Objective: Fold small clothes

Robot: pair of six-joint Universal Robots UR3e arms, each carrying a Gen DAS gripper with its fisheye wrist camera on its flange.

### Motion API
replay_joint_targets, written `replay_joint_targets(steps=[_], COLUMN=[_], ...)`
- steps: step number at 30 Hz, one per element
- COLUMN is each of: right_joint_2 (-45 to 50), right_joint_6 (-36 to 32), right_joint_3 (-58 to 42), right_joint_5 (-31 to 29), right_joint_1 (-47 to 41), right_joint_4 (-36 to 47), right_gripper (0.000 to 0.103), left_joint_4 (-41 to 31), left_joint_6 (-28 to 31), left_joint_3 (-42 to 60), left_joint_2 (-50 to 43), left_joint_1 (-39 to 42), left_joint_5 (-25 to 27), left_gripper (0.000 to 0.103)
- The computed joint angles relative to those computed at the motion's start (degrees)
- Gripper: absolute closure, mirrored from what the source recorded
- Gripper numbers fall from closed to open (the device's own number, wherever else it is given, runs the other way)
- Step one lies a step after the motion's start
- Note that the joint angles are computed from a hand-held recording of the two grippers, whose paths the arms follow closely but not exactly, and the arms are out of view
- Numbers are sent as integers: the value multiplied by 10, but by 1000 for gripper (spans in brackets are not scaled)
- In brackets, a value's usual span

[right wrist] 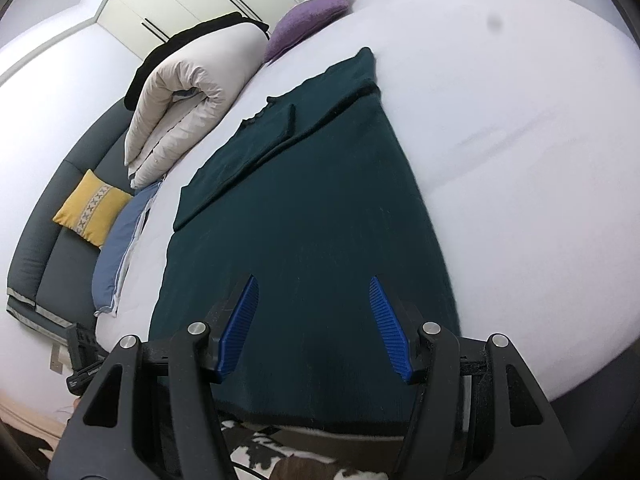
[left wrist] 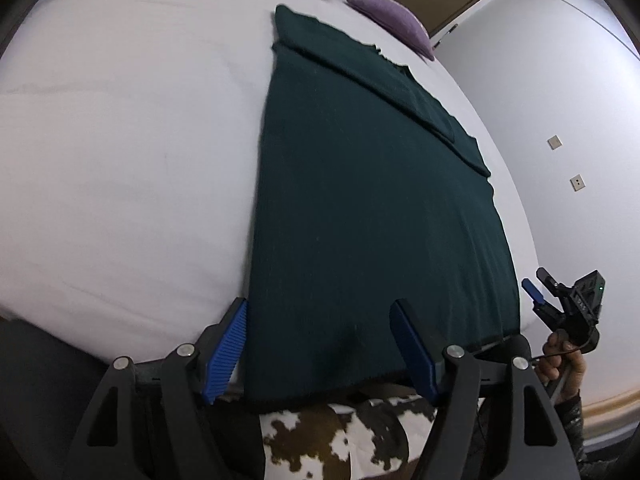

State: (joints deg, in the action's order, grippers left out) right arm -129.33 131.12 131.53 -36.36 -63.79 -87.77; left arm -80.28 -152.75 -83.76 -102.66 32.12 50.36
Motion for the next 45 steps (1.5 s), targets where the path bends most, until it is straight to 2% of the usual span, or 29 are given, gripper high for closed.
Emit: replay_joint_targets(steps=[2,6,10,12,18,20,23,28,33,41,43,45], right_joint_2=[-11,22,47,58,80,90,112,145,160,213,234,260], right_joint_6=[-63,-111,-137,-135,-170,-175,-173,-144,-126,-155,-170,-177], right_joint_3=[-11,-28,-44,-48,-67,-75,-84,-85,-88,-78,-82,-89], right_joint_5=[-7,-17,-34,-43,-73,-86,-107,-139,-165,-157,-154,-151], right_joint_1=[-35,-65,-84,-87,-139,-155,-165,-140,-116,-132,-145,-153], right_joint_4=[83,129,155,145,184,188,186,148,143,169,186,193], right_gripper=[46,46,46,46,46,47,46,47,47,47,50,59], left_joint_4=[-24,-98,-160,-173,-166,-165,-169,-180,-186,-207,-207,-212], left_joint_6=[8,43,67,77,62,59,55,66,71,81,82,88], left_joint_3=[5,24,57,63,69,74,84,95,105,129,128,133], left_joint_2=[-4,-18,-41,-44,-51,-53,-57,-51,-49,-59,-59,-62], left_joint_1=[6,29,40,42,38,35,30,27,20,22,23,26], left_joint_5=[-10,-37,-47,-42,-50,-46,-39,-33,-29,-31,-31,-30], left_gripper=[31,35,45,49,60,77,91,94,96,96,96,96])
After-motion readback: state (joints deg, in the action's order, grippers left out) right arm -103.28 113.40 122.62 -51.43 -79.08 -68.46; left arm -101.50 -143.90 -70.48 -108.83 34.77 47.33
